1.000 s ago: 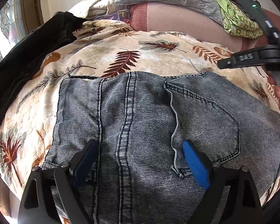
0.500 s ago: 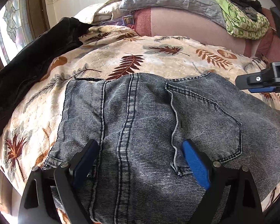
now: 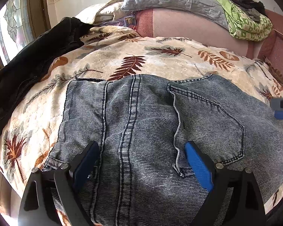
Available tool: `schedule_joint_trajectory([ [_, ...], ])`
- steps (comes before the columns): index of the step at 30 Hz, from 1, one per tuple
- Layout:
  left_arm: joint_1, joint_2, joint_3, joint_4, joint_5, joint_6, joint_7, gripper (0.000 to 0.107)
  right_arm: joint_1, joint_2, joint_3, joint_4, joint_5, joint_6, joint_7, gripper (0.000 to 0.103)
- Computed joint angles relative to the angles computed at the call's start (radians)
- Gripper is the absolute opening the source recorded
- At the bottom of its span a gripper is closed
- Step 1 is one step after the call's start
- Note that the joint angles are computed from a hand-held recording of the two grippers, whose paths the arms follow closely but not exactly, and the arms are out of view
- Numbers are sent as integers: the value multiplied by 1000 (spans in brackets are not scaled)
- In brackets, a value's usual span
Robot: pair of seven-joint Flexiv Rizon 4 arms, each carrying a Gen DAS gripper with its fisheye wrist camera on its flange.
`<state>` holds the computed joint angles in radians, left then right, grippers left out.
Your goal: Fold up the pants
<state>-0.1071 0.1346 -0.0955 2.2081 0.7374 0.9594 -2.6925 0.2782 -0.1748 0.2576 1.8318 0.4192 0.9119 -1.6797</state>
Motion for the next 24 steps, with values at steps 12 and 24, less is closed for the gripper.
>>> schedule_joint_trajectory([
  [12, 1, 53, -30, -5, 74, -29, -104, 94, -108, 143, -34, 110, 252, 48, -131, 95],
  [24, -58, -7, -54, -101, 142, -135, -105, 95, -247, 195, -152, 103, 620, -77, -408, 98],
])
